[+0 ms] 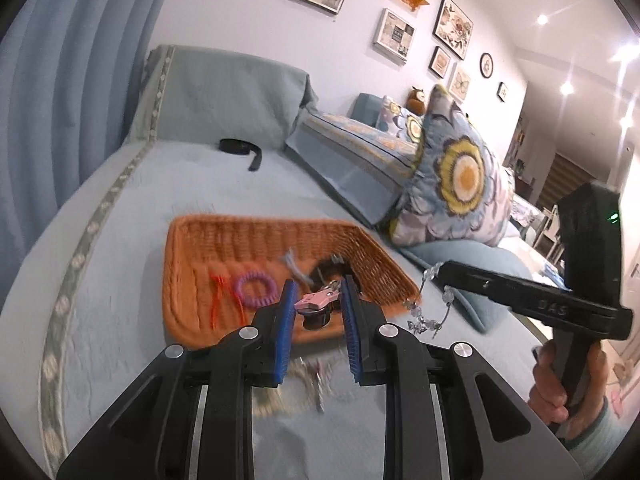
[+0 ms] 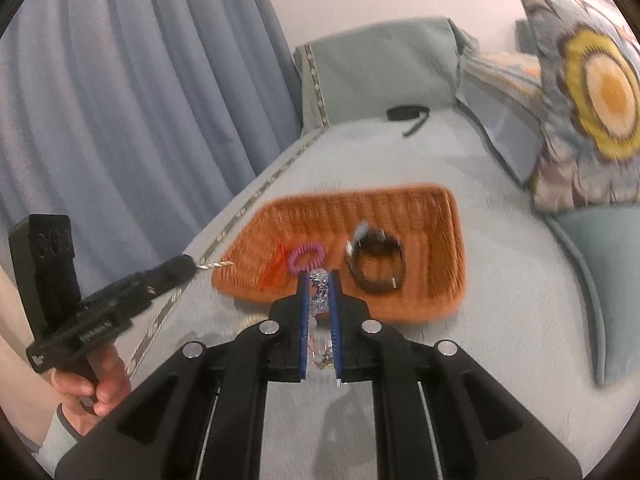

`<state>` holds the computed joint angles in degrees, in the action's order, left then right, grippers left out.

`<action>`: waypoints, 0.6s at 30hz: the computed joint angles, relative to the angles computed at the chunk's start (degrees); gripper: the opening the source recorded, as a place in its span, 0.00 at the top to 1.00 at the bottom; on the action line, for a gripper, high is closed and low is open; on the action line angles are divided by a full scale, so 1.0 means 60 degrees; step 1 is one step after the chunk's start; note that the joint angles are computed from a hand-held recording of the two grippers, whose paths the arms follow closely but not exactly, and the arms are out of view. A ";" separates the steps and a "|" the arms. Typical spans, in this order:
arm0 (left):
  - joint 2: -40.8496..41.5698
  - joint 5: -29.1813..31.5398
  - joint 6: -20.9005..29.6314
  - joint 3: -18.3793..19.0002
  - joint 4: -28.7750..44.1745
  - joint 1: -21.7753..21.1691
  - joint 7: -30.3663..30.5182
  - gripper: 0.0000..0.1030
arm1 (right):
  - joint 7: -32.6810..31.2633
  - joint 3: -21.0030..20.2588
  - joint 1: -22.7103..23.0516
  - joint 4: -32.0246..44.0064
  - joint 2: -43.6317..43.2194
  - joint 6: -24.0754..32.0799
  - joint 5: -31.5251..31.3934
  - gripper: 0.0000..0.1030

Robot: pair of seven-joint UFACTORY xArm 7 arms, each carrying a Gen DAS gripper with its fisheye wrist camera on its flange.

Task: Organize jewelry
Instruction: 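Drop the key into the basket with left tool while right tool releases the chain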

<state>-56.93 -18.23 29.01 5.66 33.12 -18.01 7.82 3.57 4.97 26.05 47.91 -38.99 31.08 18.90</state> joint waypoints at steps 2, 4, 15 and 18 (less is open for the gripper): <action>0.0694 -0.0018 -0.0419 0.0119 0.0256 -0.0030 0.0072 0.80 | -0.0035 0.0050 -0.0030 0.0379 0.0552 -0.0206 -0.0063 0.93; 0.1159 -0.0072 -0.0704 0.0245 0.0393 -0.0049 0.0138 0.80 | -0.0157 0.0087 0.0034 0.0831 0.1280 -0.0436 -0.0063 0.93; 0.3003 -0.0453 -0.1416 0.0563 0.0622 -0.0008 0.0572 0.80 | 0.0155 0.0691 -0.0344 0.1956 0.3826 -0.0819 -0.0644 0.93; 0.3115 -0.0609 -0.1410 0.0635 0.0571 0.0004 0.0700 0.80 | 0.0114 0.0627 -0.0322 0.1921 0.3940 -0.0782 -0.0518 0.92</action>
